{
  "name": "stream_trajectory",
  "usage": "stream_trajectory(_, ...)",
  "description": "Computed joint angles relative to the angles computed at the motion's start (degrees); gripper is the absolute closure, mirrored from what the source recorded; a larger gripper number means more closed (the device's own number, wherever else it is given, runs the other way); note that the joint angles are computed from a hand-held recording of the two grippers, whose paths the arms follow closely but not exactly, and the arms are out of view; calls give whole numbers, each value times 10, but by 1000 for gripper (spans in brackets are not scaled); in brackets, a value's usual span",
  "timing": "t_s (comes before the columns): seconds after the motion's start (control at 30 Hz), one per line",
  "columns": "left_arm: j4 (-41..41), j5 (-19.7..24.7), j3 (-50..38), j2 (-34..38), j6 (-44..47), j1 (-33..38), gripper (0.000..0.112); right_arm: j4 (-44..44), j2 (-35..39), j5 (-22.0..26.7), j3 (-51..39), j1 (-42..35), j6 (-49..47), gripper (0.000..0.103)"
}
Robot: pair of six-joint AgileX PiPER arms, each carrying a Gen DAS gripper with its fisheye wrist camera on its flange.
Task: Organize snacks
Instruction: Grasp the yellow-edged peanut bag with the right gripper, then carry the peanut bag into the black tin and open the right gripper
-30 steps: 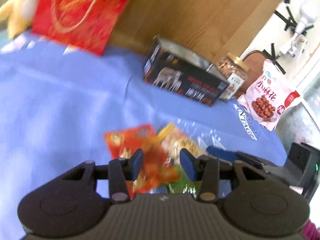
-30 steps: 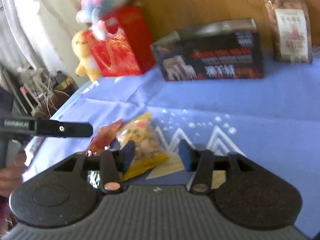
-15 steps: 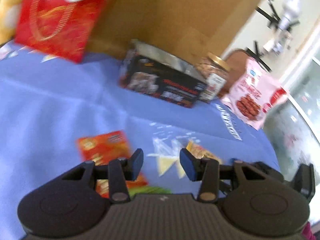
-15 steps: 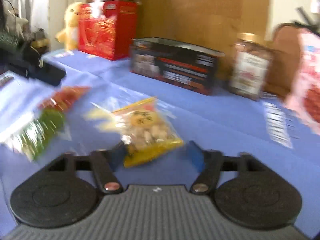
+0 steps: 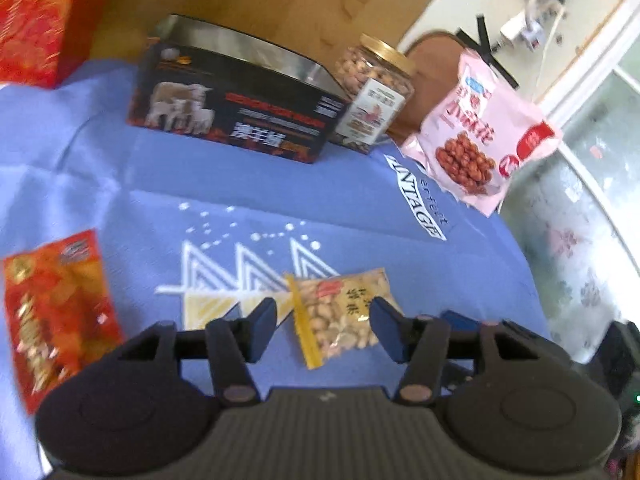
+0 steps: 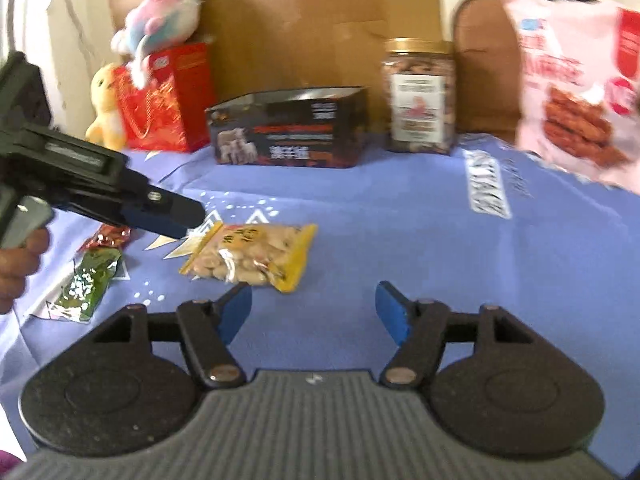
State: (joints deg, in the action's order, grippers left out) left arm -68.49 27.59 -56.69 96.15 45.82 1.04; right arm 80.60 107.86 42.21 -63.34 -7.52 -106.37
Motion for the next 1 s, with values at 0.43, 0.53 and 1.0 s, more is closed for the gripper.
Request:
stream_trajectory(0.43, 15, 35, -48, 43, -1, -16, 86, 61, -8, -1, 19, 38, -72, 70)
stream_trajectory(0.53, 8, 21, -55, 18, 18, -12, 86, 91, -13, 4, -2, 46, -80, 70)
stream_trajectory(1.0, 402, 43, -496, 234, -376, 61, 76, -137, 301, -52, -613, 198, 377, 51)
